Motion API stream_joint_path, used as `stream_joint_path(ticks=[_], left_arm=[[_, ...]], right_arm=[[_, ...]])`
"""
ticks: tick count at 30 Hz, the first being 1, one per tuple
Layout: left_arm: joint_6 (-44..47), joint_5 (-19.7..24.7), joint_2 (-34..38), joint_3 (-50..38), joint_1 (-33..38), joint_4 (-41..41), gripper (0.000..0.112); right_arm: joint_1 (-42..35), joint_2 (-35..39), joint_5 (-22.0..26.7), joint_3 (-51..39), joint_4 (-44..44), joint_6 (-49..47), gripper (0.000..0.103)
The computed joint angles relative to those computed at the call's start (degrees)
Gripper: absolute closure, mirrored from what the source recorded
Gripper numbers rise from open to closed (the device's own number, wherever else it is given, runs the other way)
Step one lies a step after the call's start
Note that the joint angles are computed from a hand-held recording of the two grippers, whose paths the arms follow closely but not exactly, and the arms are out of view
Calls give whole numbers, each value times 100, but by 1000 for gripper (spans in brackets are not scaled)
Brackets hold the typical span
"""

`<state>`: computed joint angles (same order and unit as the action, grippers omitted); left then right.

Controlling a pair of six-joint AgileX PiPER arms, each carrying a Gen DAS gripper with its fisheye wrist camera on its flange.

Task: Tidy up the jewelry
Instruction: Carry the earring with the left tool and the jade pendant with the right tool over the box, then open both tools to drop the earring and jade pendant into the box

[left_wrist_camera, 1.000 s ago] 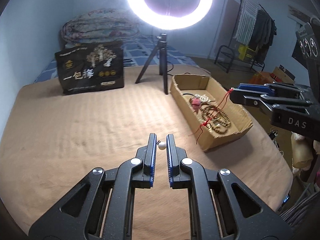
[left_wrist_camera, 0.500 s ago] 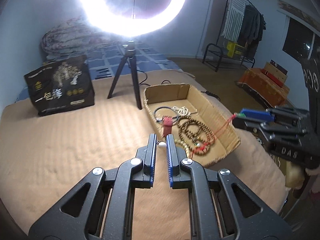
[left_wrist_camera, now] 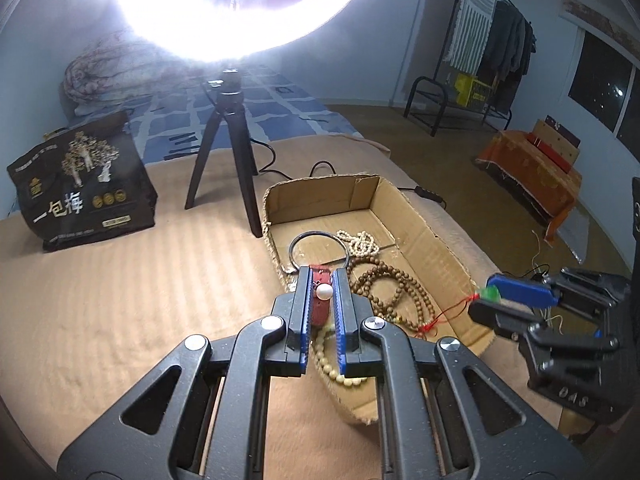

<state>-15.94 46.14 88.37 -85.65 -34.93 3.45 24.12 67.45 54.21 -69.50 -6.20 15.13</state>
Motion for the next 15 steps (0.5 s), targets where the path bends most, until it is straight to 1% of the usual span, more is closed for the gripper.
stream_joint_path(ticks=[8, 15], left_arm=[[-126, 22, 612, -538, -109, 60, 104], [-124, 87, 973, -897, -133, 17, 104]], right_arm=[[-275, 53, -212, 209, 258, -165, 75], [-467, 123, -305, 295, 414, -330, 74]])
